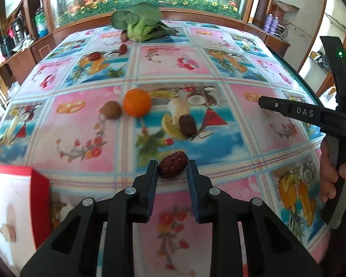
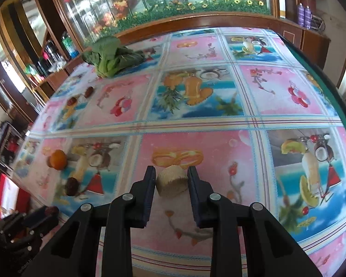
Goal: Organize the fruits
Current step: 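Carry the red date and bread chunk toward the red-rimmed tray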
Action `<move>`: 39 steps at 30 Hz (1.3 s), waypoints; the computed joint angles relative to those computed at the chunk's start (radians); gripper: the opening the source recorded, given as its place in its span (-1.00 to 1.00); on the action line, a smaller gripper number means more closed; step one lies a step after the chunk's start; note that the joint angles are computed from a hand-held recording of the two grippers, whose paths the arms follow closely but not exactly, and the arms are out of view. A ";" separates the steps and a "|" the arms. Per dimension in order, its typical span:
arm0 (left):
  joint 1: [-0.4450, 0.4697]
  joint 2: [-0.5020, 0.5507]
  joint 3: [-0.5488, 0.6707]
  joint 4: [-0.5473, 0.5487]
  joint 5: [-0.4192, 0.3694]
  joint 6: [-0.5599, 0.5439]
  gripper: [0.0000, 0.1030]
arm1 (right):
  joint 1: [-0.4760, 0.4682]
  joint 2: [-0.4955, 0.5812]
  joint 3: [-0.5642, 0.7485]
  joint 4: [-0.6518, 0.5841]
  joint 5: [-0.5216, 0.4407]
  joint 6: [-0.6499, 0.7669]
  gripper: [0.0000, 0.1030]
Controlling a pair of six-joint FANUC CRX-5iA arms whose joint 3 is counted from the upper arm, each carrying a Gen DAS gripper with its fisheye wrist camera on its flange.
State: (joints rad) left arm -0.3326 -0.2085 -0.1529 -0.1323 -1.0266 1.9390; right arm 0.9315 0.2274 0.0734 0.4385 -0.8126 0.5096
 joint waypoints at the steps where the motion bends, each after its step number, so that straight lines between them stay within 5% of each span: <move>1: 0.006 -0.011 -0.009 0.007 0.001 0.003 -0.47 | 0.004 -0.006 -0.014 0.026 0.015 -0.020 -0.47; 10: 0.011 -0.136 -0.045 -0.006 -0.016 0.047 -0.47 | 0.004 -0.069 -0.161 0.254 0.177 -0.255 -0.47; 16: 0.015 -0.221 -0.060 -0.034 -0.035 0.074 -0.47 | 0.003 -0.078 -0.213 0.411 0.187 -0.386 -0.47; 31: 0.091 -0.508 -0.126 -0.154 -0.220 0.147 -0.47 | -0.003 -0.075 -0.251 0.483 0.151 -0.515 -0.47; 37: 0.199 -0.595 -0.172 -0.111 -0.240 0.096 -0.46 | 0.020 -0.076 -0.250 0.483 0.151 -0.553 -0.47; 39: 0.171 -0.584 -0.169 -0.109 -0.228 0.091 -0.47 | 0.027 -0.073 -0.248 0.493 0.156 -0.546 -0.47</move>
